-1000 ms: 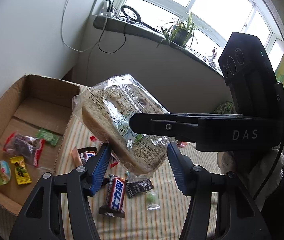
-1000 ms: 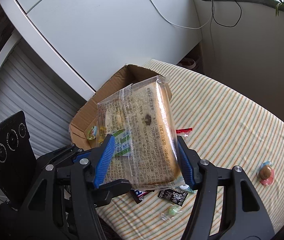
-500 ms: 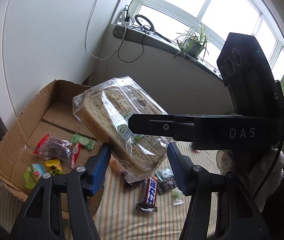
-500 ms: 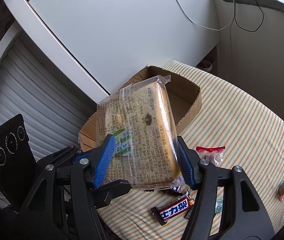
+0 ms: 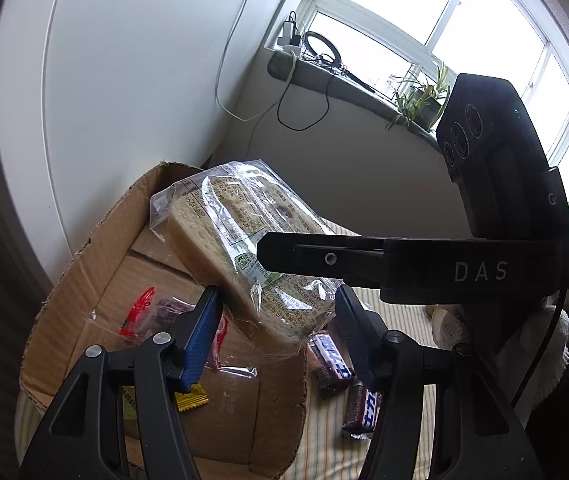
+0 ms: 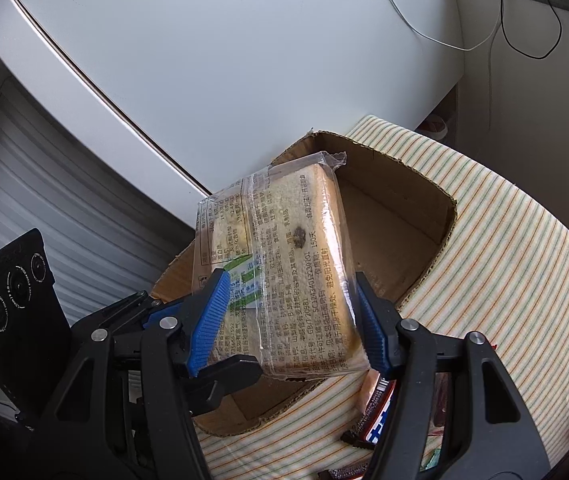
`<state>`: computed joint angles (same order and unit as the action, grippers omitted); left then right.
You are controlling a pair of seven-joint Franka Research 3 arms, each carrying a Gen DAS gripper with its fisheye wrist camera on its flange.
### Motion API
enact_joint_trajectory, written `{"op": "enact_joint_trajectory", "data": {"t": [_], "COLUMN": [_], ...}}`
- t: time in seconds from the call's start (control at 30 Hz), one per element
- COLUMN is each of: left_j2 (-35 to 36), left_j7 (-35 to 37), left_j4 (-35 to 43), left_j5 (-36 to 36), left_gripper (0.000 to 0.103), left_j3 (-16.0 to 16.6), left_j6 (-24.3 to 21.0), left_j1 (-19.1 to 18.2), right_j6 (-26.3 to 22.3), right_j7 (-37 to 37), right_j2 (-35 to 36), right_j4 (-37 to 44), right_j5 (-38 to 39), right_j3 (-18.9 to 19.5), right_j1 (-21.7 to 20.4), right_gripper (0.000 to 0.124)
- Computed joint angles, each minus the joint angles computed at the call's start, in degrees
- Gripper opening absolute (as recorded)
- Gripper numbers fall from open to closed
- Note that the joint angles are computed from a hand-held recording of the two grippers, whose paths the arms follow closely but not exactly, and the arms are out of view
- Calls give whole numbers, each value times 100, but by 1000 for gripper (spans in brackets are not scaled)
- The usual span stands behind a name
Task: Organize snacks
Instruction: 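Carry the bread loaf into the cardboard box and open the right gripper, then grasp the chocolate bar with the left gripper while the right closes on the chocolate egg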
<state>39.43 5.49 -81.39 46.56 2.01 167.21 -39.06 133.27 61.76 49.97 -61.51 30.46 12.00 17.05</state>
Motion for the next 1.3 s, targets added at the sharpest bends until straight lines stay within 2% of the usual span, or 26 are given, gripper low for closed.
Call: {"op": "enact_joint_trajectory", "data": {"t": [0.2, 0.33, 0.43, 0.57, 0.83, 1.13, 1.3], "left_j2": [73, 136, 116, 51, -238, -537, -647], "left_j7": [53, 119, 48, -77, -685, -1215, -1381], "left_j4": [3, 91, 45, -70, -423, -664, -698], "left_j5": [-141, -213, -212, -145, 278, 884, 1257], "left_gripper": [57, 57, 56, 56, 56, 56, 56], "left_j3": [-29, -26, 8, 54, 215, 123, -32], "left_j6": [4, -101, -162, -109, -154, -222, -338], "left_j1": [96, 109, 90, 73, -69, -102, -126], "right_j6": [-119, 174, 250, 496, 1032, 2117, 2604], "right_j7": [242, 462, 453, 356, 329, -130, -460], "right_j2": [345, 337, 249, -60, -579, -1698, -2355], "right_j4": [525, 501, 363, -100, -887, -2608, -3558], "right_j5": [-223, -458, -406, -393, -363, -29, 310], "right_j3": [-100, -248, -154, -138, -168, -141, -90], "right_j1": [166, 307, 215, 160, 68, -210, -446], "right_gripper": [64, 66, 68, 75, 76, 77, 77]}}
